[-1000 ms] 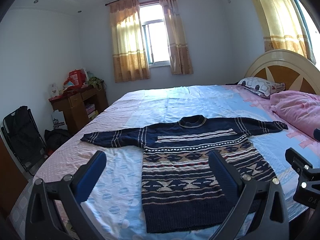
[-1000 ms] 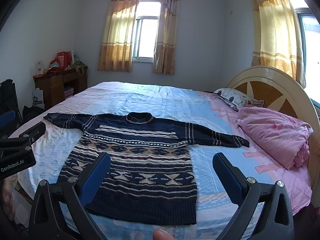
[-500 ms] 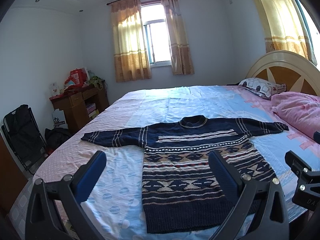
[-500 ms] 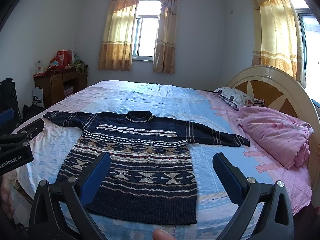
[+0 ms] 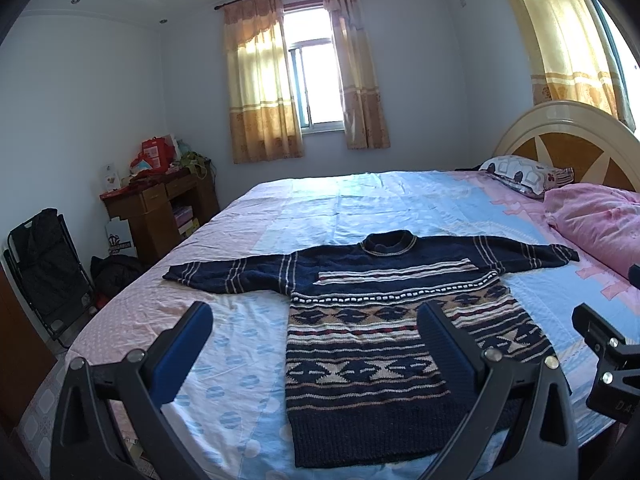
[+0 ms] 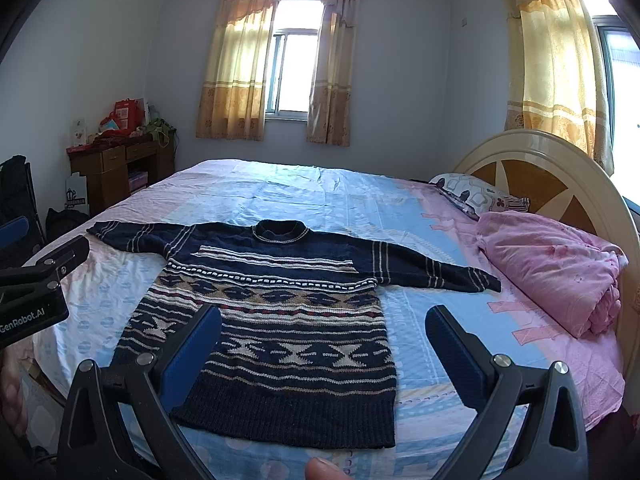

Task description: Fold small clothes

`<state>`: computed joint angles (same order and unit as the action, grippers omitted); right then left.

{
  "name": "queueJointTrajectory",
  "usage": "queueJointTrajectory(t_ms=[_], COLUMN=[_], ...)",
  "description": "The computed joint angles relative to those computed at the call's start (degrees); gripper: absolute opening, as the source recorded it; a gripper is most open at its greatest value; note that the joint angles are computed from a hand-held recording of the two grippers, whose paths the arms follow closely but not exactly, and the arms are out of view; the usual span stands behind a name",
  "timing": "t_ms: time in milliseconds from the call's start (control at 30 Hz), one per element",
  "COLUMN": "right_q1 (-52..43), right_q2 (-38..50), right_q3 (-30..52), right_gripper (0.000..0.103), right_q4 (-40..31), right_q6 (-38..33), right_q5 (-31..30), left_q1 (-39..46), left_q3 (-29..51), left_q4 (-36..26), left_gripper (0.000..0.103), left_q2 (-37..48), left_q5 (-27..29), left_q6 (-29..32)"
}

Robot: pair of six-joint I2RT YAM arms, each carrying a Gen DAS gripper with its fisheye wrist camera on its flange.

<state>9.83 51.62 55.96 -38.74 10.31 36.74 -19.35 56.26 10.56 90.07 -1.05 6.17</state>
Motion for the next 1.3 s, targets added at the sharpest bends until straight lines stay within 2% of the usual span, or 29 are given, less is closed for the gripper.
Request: queueJointTrajectory(t_ms=[667, 933, 1100, 1200, 1300], right_q1=[1.49, -1.11, -10.46, -17.94, -23.48], right_q2=[0.78, 0.96, 2.27, 3.96, 6.76], right_q3=[-0.50, -1.52, -3.83, -5.26, -5.78], right_gripper=[0.102, 0.102, 0.102, 0.102, 0.102], right_q4=[0.16, 1.79, 6.23, 9.58, 12.20], right_q6=[1.01, -0.49, -4.19, -5.77, -6.98], right_q5=[0.90, -0.99, -8.89, -14.96, -18.20], left_q1=[0.60, 0.59, 0.07, -0.10, -0.43], left_q3=[0.88, 1.71, 3.82, 9.66, 16.36], left_q4=[-0.42, 0.53, 4.20, 2.62, -0.11], left_gripper=[0.103, 0.103, 0.103, 0.103, 0.103], left_q2=[0.86, 2.78, 8.06, 14.55, 21.01], left_q5=[0.26, -0.23, -3.02, -4.50, -5.53], left_q6=[-0.09, 0.72, 2.18, 2.01, 2.14])
